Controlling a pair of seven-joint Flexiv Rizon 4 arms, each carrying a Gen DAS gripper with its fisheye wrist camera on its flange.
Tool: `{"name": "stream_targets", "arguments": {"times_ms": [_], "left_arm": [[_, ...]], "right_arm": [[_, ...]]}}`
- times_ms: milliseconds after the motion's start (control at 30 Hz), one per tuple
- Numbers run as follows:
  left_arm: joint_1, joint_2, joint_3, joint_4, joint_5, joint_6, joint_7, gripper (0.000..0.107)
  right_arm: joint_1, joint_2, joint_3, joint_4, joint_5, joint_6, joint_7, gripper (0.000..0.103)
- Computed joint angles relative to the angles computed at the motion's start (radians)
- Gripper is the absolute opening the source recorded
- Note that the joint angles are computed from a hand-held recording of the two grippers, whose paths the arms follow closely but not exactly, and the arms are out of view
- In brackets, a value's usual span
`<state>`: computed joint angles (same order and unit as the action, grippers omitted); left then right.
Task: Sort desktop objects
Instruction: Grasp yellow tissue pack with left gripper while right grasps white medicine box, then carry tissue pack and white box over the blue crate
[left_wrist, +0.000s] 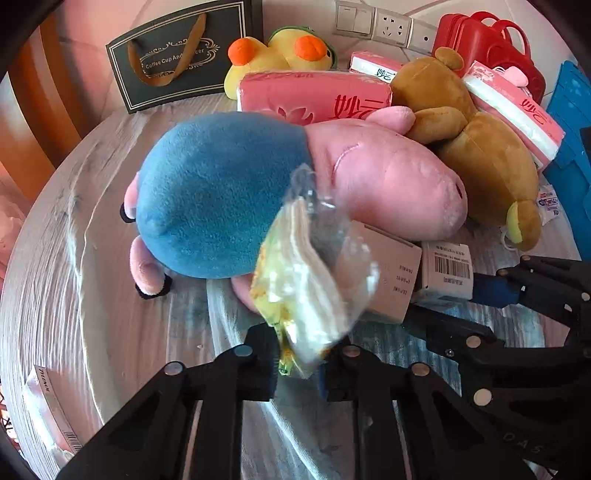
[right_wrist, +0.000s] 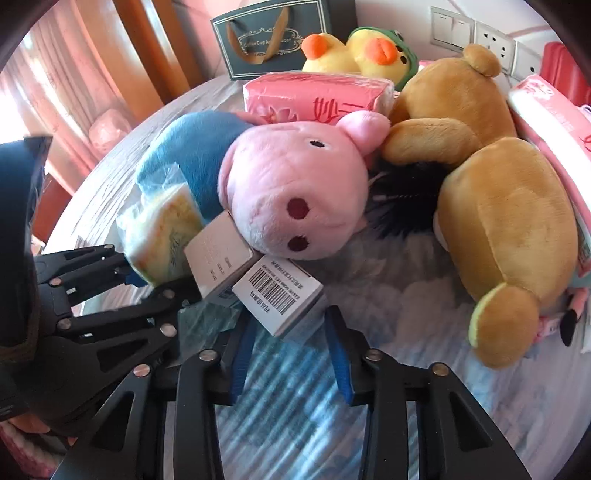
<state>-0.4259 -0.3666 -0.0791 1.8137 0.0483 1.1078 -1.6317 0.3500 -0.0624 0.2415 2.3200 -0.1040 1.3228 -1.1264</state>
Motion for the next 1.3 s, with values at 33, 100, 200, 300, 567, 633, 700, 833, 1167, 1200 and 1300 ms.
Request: {"name": "stream_targets", "arguments": {"times_ms": [33,100,200,300,567,633,700,833,1167,1200,1300], "left_arm": [[-0.001,0.007,0.0,0.003,0.002,0.004,0.0,0.013],[-0.003,0.025,0.0,0.012,0.007,0.012,0.0,0.013],[-0.003,0.065,-0.004,0.041,0.009,0.027,0.002,0.013],[0.006,0.097,-0.012,0.065,-0.009,0.024,0.005,0.013],[0.019,0.098,-0.008,0.072,0.008,0.002,-0.023,0.013],[0.024,0.086,-0.012,0.069,-0.002,0.0,-0.02,0.013],[0.026,0.073,-0.012,0.063,-0.004,0.002,-0.018,0.013],[0.026,0.054,-0.009,0.048,-0.008,-0.004,-0.015,0.013],[-0.001,0.17,-0.004,0.091,0.037,0.021,-0.065,0.013],[-0.004,0.191,-0.007,0.098,0.042,0.024,-0.073,0.013],[-0.015,0.253,-0.023,0.109,0.076,0.035,-0.103,0.013]], "right_arm": [[-0.001,0.002,0.004,-0.001,0.013,-0.003,-0.015,0.025],[-0.002,0.01,0.007,0.004,0.027,0.004,-0.024,0.015],[-0.003,0.049,0.012,0.02,0.06,0.005,-0.035,0.004],[0.002,0.087,0.015,0.026,0.134,-0.019,-0.079,0.004],[-0.004,0.067,-0.006,0.03,-0.03,0.035,0.048,0.051],[-0.02,0.063,0.002,0.03,-0.04,0.036,0.034,0.051],[-0.007,0.026,-0.016,0.006,-0.053,0.032,0.029,0.051],[-0.014,-0.022,0.001,-0.033,0.028,0.015,-0.045,0.038],[-0.029,0.157,0.003,0.085,-0.089,0.054,0.093,0.033],[-0.037,0.194,0.009,0.104,-0.104,0.056,0.114,0.033],[-0.066,0.324,0.035,0.157,-0.142,0.045,0.171,0.033]]}}
